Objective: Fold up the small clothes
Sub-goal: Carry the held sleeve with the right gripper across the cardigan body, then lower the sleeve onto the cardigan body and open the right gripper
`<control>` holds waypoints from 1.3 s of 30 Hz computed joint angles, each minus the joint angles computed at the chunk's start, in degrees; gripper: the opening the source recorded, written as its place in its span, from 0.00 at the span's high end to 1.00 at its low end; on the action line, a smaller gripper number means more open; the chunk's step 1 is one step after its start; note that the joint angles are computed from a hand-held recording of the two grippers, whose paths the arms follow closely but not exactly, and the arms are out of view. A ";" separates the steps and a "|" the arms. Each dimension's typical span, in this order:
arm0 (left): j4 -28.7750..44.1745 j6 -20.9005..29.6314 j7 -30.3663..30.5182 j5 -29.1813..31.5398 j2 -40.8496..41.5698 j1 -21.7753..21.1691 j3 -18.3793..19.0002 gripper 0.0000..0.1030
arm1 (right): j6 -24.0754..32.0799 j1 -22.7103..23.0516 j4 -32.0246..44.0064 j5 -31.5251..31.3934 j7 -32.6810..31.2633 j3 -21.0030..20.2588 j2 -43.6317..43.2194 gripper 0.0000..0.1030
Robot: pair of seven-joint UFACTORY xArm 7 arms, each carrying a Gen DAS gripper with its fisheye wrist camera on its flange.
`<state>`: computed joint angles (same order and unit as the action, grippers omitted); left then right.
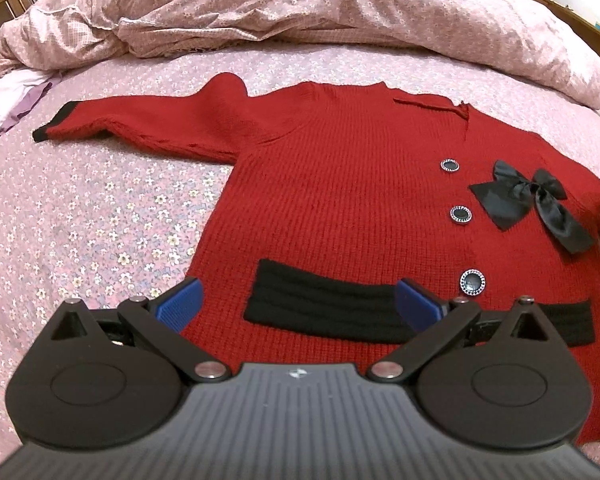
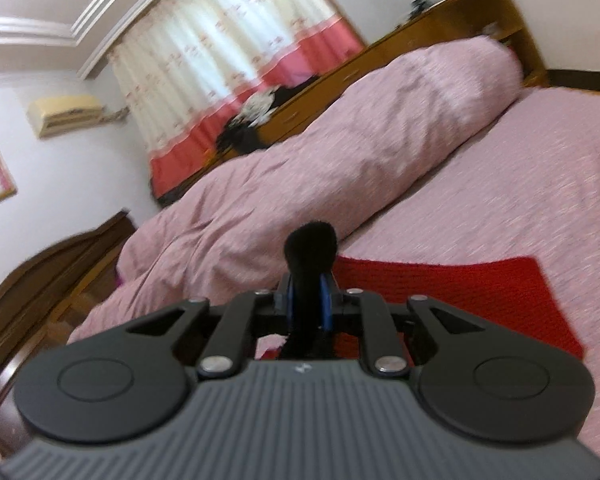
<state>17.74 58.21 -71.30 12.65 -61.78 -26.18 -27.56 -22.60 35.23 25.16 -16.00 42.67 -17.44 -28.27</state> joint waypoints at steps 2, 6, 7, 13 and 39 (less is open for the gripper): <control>-0.26 -0.16 -0.10 -0.11 -0.16 -0.17 0.07 0.00 | -1.04 0.67 1.08 0.39 0.47 2.17 2.81 0.84; -0.94 0.01 -0.34 -0.34 -0.94 -0.46 0.31 0.00 | -2.79 3.29 3.42 -2.47 4.90 3.10 8.44 0.84; -1.12 0.05 -0.42 -0.39 -1.17 -0.48 0.40 0.00 | -3.01 3.39 4.10 -3.34 5.82 3.65 9.93 0.84; -1.63 0.01 -0.37 -0.51 -1.47 -0.26 0.79 0.00 | -1.98 6.61 8.93 -16.12 15.83 0.67 18.23 0.82; 4.47 -18.42 4.89 4.78 16.10 6.37 1.39 0.00 | 11.39 -9.86 -10.97 -11.25 6.70 6.94 -2.48 0.43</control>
<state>22.21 39.79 -66.41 17.43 -45.68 -19.81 -26.17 -11.21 25.36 14.19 -27.25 49.38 -10.50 -30.75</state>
